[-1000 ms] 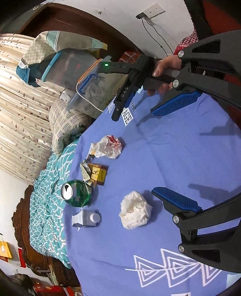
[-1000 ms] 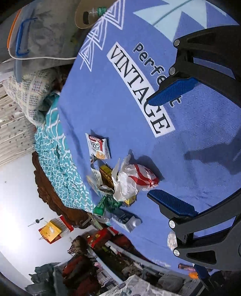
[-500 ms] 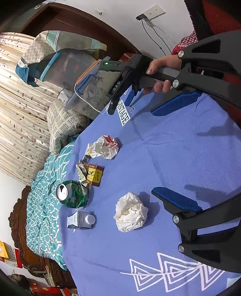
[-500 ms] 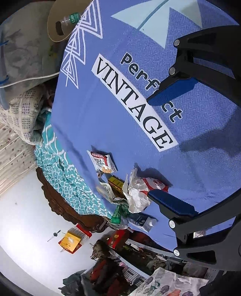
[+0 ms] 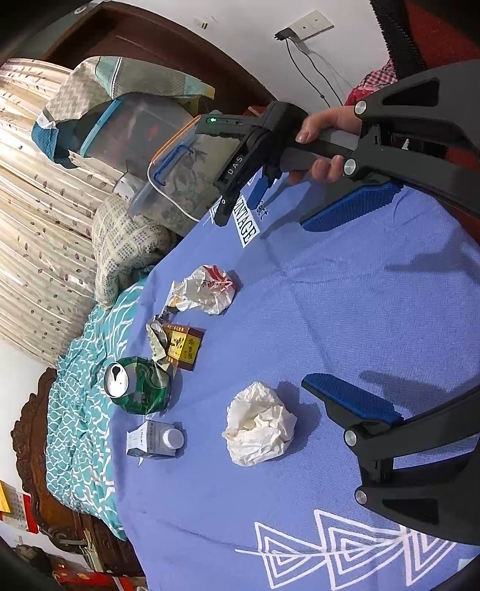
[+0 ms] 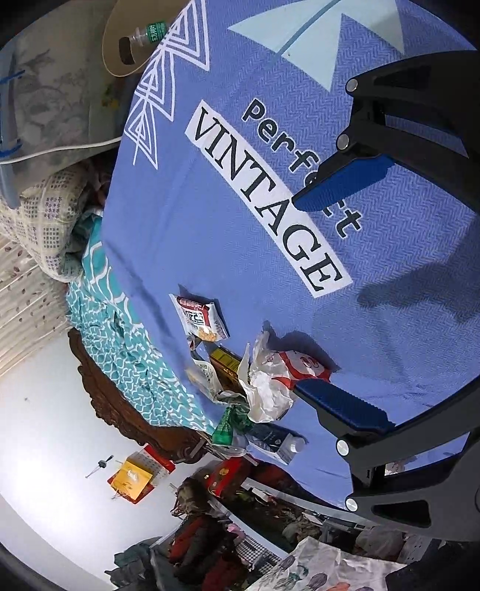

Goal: Collect trash
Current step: 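Return both tools over the bed toward the tissues and snack bag, then grasp the crumpled white tissue with the left tool while the right tool grasps the snack bag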

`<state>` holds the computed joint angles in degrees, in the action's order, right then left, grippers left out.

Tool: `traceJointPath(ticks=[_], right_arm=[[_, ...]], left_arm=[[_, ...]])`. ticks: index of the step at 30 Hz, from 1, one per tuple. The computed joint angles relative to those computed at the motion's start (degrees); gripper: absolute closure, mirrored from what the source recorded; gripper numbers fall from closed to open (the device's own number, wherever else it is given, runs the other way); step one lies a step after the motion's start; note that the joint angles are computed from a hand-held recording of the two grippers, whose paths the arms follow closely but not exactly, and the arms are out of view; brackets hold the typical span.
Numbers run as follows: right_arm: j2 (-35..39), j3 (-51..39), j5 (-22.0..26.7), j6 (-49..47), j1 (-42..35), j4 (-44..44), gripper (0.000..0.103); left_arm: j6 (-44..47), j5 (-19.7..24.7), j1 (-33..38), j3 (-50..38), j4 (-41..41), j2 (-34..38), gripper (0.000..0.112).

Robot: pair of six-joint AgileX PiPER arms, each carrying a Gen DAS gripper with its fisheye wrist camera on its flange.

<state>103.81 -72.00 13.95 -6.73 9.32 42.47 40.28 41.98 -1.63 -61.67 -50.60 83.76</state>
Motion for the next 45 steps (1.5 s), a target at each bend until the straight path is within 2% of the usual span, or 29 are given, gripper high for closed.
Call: traceJointPath(ticks=[9, 19, 26, 27, 32, 36, 38, 42, 45], right_arm=[[0.45, -1.02, 0.37, 5.65, 0.9, -6.49, 0.012], [0.67, -1.22, 0.56, 5.5, 0.98, -6.58, 0.012], [0.97, -1.86, 0.7, 6.93, 1.33, -8.69, 0.012], [1.03, -2.0, 0.82, 7.37, 1.4, -9.32, 0.012], [0.72, -1.61, 0.25, 8.22, 1.68, -10.74, 0.012], [0.61, -1.62, 0.21, 7.82, 1.95, -10.93, 0.012], [0.85, -2.27, 1.1, 7.33, 1.95, -11.03, 0.012], [2.37, -6.15, 5.47, -0.94, 0.26, -4.39, 0.014], [5.35, -15.24, 10.38, 2.78, -1.43, -9.97, 0.014]], left_arm=[[0.33, 0.35, 0.42, -0.67, -0.5, 0.57, 0.037], [-0.73, -0.07, 1.66, -1.55, 0.57, 0.33, 0.037], [-0.85, -0.9, 5.99, -2.7, 2.39, -0.36, 0.035], [-0.71, -0.8, 7.16, -3.02, 2.27, -0.31, 0.032], [-1.26, 0.5, 11.24, -4.6, 2.47, 1.59, 0.028], [-2.95, 2.83, 10.9, -7.53, 3.5, 5.45, 0.027], [-5.25, 2.3, 8.67, -9.62, 5.99, 7.78, 0.027], [-11.05, 0.9, 4.6, -14.19, 12.2, 12.53, 0.027], [-13.14, 0.08, 3.01, -16.32, 13.9, 15.36, 0.028]])
